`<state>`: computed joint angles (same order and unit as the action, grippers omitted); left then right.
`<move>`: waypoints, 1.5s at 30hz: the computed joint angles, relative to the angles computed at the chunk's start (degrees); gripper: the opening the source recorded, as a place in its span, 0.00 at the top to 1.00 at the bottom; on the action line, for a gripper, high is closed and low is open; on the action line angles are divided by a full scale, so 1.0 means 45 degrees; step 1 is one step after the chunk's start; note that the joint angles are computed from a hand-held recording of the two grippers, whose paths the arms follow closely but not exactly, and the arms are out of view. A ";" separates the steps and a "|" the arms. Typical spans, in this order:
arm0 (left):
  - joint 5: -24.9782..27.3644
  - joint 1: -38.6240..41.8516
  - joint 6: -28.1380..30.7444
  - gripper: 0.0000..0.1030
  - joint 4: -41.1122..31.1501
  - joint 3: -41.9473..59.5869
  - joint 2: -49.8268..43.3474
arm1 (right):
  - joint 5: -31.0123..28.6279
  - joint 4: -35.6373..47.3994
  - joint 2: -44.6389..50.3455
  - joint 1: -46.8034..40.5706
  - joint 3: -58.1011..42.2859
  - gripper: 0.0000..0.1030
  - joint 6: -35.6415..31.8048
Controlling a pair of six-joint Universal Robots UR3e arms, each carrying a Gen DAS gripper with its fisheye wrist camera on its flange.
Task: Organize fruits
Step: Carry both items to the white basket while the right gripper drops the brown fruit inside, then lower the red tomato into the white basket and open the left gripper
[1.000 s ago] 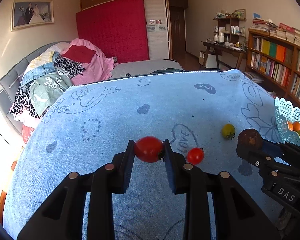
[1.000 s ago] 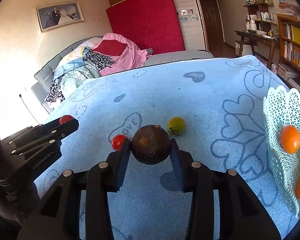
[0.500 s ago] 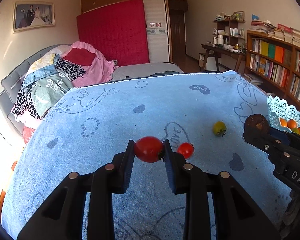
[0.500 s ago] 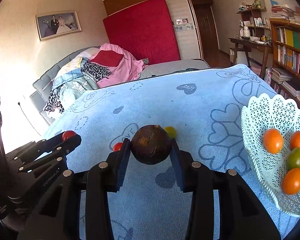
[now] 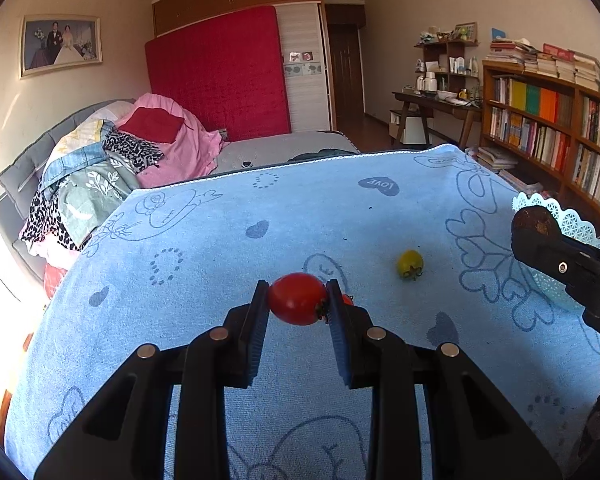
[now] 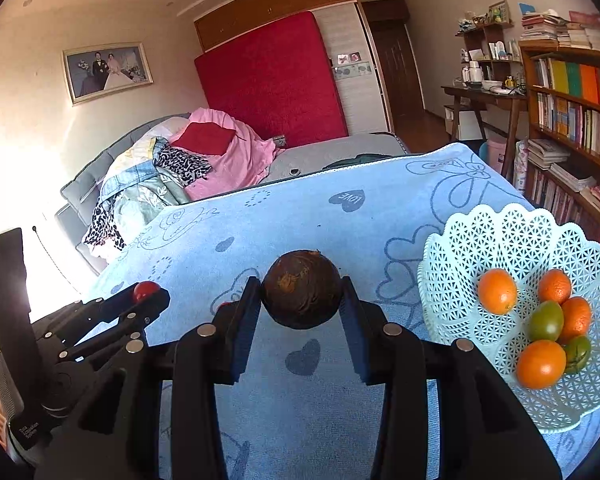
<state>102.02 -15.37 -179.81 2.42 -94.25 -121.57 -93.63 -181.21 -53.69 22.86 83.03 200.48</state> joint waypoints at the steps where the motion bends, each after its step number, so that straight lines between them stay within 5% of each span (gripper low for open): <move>1: 0.0053 -0.0093 0.0032 0.72 0.0001 0.0054 -0.0014 | -0.0040 -0.0122 -0.0201 -0.0068 0.0319 0.60 0.0007; 19: 0.0483 -0.1827 0.0177 0.72 -0.1309 0.2618 -0.1136 | -0.0209 -0.1971 -0.3460 -0.2090 0.5546 0.60 0.0094; 45: -0.1134 -0.3188 0.0156 0.72 -0.4404 0.7934 -0.3572 | 0.0351 -0.1832 -0.4825 -0.4472 0.7327 0.59 0.1450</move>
